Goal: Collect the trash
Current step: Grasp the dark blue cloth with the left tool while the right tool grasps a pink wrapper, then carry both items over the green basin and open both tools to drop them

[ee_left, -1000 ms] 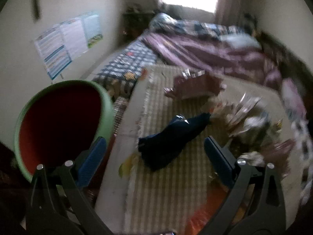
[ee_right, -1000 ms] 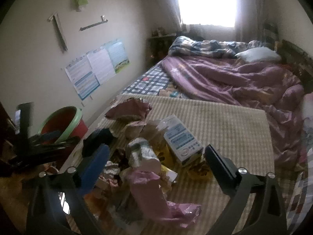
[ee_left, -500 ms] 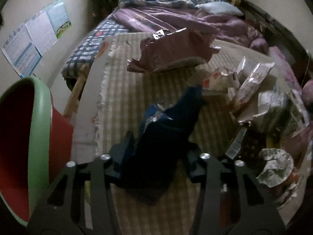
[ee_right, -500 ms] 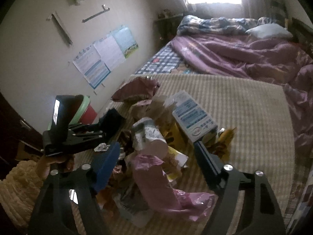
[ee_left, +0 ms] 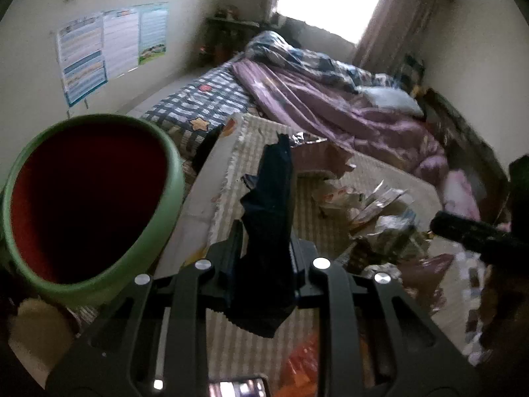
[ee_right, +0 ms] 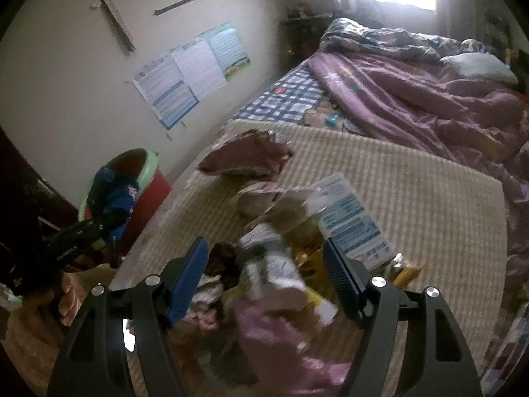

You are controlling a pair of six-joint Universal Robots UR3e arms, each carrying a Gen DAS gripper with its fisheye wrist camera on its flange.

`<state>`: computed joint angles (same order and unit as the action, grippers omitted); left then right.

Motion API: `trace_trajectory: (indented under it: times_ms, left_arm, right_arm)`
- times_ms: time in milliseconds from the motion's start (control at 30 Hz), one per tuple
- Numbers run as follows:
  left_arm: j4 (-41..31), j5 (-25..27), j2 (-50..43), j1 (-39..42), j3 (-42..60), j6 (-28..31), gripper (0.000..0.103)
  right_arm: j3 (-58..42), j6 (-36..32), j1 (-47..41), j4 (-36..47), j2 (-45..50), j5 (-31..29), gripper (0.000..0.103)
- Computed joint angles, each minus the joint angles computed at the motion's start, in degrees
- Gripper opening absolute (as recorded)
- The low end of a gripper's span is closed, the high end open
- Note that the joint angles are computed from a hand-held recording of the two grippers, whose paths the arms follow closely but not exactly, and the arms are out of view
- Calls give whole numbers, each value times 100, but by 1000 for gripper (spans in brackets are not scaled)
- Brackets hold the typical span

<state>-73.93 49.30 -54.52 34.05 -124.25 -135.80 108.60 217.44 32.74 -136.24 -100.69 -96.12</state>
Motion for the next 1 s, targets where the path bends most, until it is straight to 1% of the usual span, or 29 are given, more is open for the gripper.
trace_trajectory:
  times_ms: [33,100,133,167,200,233,267,367,433,467,500,533,567,600,667,700,733,767,833,900,967,1000]
  left_arm:
    - [-123,-55,96,99,-46,62,24]
    - [-639,-131,373,335,-13,313,24]
    - [-676,-120,442,346,-49,338,24]
    - [-564,-74,419,253,-72,254,24]
    - [-619,-77,449,247,-84,282,24]
    - [-829,-109,517,322,-52,410,24]
    - [-792,-111,474,244,-45,371,24]
    - [-935,-155,525,218,-29,511,24]
    - [-1133,-217,643,352,-28,686,24]
    - [-1196,-237,681,395,-17,719,24]
    - [-1360,-266,753,496,-1,829,24]
    - [-1358,-270,755,503,1,818,24]
    - [-1403,-280,796,540,-6,835,24]
    - [-1463,-302,834,596,-13,874,24]
    - [-1571,-346,842,710,-8,970,24]
    - [-1586,-358,837,738,-1,969,24]
    - [-1582,-368,842,766,-9,962,24]
    - [-1663,-400,881,859,0,1023,24]
    - [-1810,-485,945,1063,74,1156,24]
    - [-1805,-567,970,1376,164,1267,24]
    - [-1731,-616,909,1697,237,1289,24]
    - [-1703,-632,875,1883,258,1311,24]
  right_arm:
    - [27,20,66,28,-39,-1,70]
    - [116,199,390,69,-139,-267,70]
    - [222,337,553,53,-236,-392,70]
    - [324,444,652,14,-318,-448,70]
    - [471,599,767,-58,-417,-476,70]
    - [570,712,835,-53,-479,-457,70]
    - [608,790,893,1,-500,-451,70]
    - [688,1097,1181,165,-388,-653,70]
    - [671,1205,1312,259,-237,-787,70]
    - [632,1252,1379,306,-139,-889,68]
    - [571,1281,1411,415,-43,-964,53]
    - [571,1243,1374,451,-12,-895,45]
    - [613,1215,1339,399,-16,-801,38]
    - [680,1213,1313,345,-71,-735,36]
    - [696,1278,1410,348,-156,-868,34]
    - [686,1322,1463,408,-264,-982,29]
    - [687,1357,1500,458,-376,-1059,28]
    - [659,1409,1547,551,-492,-1167,28]
    - [493,1557,1716,763,-709,-1564,28]
    - [218,1637,1847,883,-797,-1985,28]
    - [-68,1494,1849,651,-696,-2249,28]
    - [-138,1295,1747,435,-677,-2190,28]
